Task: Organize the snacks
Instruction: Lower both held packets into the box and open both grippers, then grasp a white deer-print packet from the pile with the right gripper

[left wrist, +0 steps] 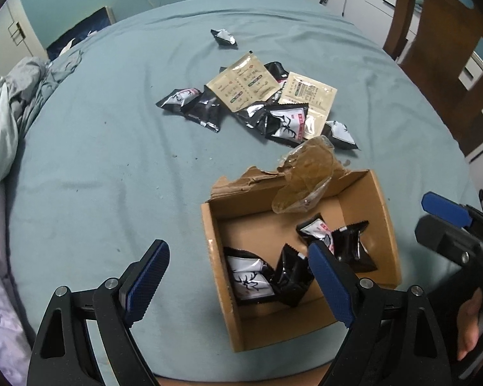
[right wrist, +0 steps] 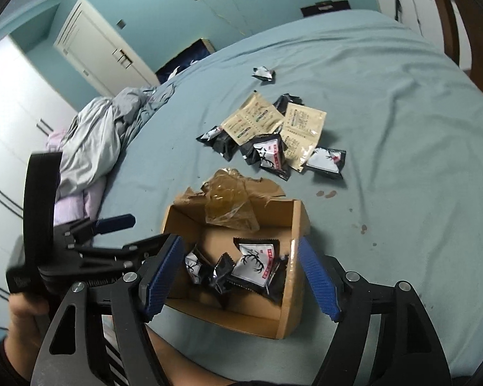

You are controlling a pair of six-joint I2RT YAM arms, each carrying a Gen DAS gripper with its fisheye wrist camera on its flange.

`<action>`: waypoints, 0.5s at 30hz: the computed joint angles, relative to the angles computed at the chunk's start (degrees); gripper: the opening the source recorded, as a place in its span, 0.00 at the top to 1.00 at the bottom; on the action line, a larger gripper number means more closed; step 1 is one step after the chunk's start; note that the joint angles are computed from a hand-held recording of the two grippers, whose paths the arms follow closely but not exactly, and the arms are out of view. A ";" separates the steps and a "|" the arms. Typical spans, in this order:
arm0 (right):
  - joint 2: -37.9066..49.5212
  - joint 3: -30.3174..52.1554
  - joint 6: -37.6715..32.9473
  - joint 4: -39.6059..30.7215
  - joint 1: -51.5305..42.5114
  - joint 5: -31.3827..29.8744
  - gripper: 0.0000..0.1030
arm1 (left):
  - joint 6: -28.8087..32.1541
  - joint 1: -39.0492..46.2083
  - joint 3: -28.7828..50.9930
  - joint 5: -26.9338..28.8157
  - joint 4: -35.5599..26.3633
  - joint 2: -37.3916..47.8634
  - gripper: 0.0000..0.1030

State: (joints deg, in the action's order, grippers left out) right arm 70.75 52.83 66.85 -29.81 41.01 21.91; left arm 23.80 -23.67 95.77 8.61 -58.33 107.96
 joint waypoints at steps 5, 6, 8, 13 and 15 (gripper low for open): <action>0.20 0.36 2.33 -1.71 -0.34 0.76 0.29 | 0.25 -0.10 0.94 2.05 -1.59 0.31 0.13; 0.07 0.33 2.61 -1.80 -0.32 1.03 0.29 | 0.11 0.15 1.43 2.78 -2.19 0.52 0.13; -0.25 0.15 2.72 -1.63 -0.65 0.89 0.29 | -0.14 0.23 1.72 3.31 -2.39 0.59 0.13; -0.18 0.21 2.98 -2.13 -1.40 0.67 0.29 | -0.37 -0.22 1.77 2.54 -1.81 0.82 0.13; 0.17 0.65 2.72 -2.97 -1.73 0.73 0.29 | -0.43 -0.38 2.37 2.71 -2.53 1.46 0.13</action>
